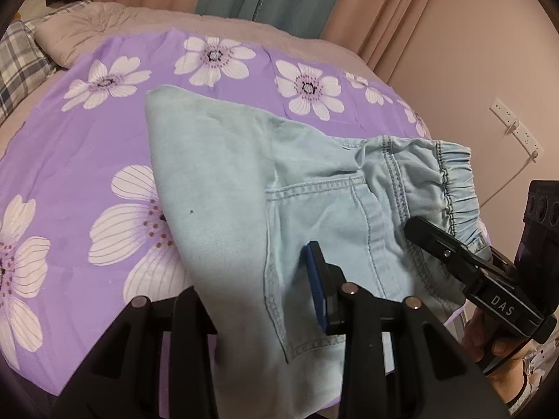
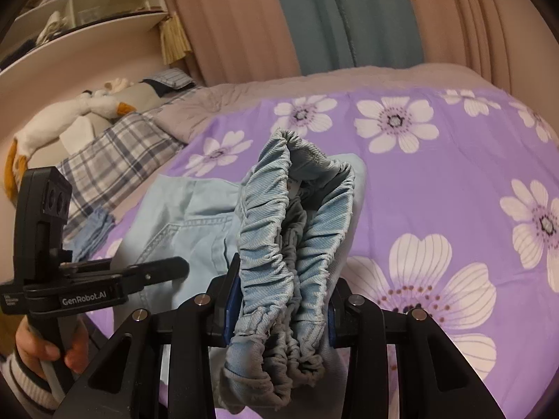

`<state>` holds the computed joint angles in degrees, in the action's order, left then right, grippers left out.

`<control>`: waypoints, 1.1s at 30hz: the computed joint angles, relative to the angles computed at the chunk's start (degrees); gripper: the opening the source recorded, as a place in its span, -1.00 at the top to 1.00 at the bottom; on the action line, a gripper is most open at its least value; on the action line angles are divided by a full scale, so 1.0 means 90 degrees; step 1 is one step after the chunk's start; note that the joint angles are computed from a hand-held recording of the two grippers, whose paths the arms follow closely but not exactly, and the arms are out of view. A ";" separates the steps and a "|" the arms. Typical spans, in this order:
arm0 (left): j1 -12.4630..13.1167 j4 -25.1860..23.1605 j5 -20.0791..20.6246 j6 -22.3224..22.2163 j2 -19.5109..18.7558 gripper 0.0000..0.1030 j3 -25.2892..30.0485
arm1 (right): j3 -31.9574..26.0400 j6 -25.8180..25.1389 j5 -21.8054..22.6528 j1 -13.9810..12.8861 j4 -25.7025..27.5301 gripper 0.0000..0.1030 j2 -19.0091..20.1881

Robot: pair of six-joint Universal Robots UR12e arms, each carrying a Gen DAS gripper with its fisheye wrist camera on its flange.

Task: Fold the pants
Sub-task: 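Lift the jeans with both grippers, raising the waistband and seat, then hold the lifted jeans with both grippers above the bed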

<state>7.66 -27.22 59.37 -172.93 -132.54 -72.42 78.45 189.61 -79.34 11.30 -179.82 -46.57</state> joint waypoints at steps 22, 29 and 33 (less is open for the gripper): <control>0.0123 0.1011 -0.0090 -0.0244 0.0209 0.36 -0.0175 | -0.0106 -0.0535 -0.0060 0.0085 -0.0727 0.24 -0.0044; 0.0119 0.1174 -0.0047 -0.0222 0.0223 0.36 -0.0158 | -0.0174 -0.0656 -0.0063 0.0077 -0.0819 0.24 -0.0033; 0.0111 0.1238 -0.0018 -0.0221 0.0224 0.36 -0.0127 | -0.0209 -0.0684 -0.0059 0.0073 -0.0880 0.24 -0.0019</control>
